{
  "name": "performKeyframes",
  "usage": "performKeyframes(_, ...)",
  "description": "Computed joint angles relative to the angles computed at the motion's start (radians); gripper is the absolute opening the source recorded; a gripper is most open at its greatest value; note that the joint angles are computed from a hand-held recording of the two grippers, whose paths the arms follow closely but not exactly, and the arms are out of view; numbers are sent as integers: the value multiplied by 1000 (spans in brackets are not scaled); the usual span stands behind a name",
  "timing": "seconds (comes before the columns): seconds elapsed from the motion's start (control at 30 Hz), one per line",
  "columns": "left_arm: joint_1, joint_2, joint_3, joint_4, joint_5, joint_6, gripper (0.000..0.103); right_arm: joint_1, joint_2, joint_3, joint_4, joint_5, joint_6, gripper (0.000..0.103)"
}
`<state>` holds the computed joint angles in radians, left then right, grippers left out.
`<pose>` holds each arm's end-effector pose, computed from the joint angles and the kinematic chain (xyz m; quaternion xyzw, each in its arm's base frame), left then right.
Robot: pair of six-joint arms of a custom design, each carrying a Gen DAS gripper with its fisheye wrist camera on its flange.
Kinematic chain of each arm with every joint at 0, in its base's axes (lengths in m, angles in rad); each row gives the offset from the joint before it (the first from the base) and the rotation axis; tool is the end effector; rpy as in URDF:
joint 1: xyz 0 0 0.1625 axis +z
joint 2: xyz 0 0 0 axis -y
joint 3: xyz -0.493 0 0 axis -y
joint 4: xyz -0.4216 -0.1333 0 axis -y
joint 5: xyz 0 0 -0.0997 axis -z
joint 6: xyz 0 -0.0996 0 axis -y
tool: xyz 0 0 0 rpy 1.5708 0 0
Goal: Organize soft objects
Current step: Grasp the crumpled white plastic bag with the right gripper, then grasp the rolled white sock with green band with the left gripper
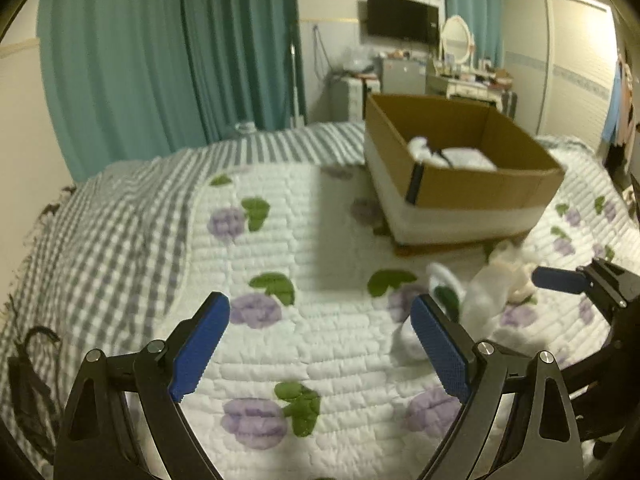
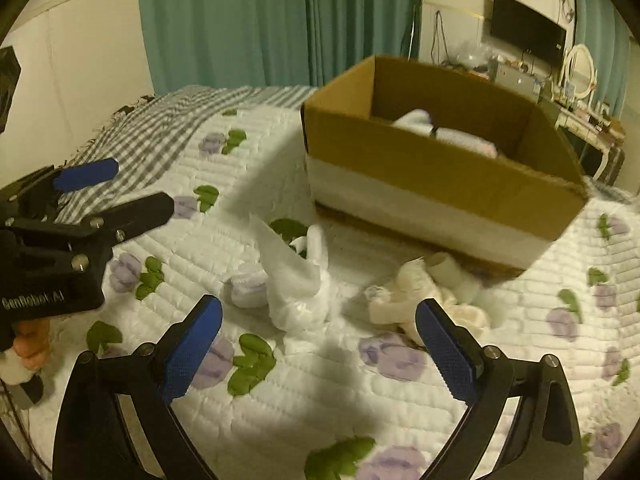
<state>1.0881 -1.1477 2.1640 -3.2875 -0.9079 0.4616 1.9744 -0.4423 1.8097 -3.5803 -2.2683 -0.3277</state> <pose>-0.0835 -0.5786 0.2578 0.3045 0.8418 -0.3276 0.3022 0.3215 -0.5763 -0.0408 0.2182 -0.8714 0.3087 0.3128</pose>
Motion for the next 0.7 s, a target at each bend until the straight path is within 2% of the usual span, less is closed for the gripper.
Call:
performKeyframes(0.07,13,15,-9,7,-13,14,93,-10,7,-15,20,2,1,83)
performKeyframes(0.17,27,30,-21,24,-27,24,93,-27,8,-27,61,26,20,49)
performKeyframes(0.2,30,33,-24,33,-32,22,93,-30,8,-31,77,30,24,32)
performKeyframes(0.33,40,33,-30,89,-67,3,93,-31,1,-25,67,48,22,31)
performKeyframes(0.5,26,36,-15,139,-99,-4,93,-12,-26,4,-28,15,1,31)
performKeyframes(0.6,10,62,-12,139,-90,10,92,-5,-40,15,-76,-10,-8,31)
performKeyframes(0.7,14,86,-34,178,-116,-12,91,-8,-61,36,-114,-17,-10,31)
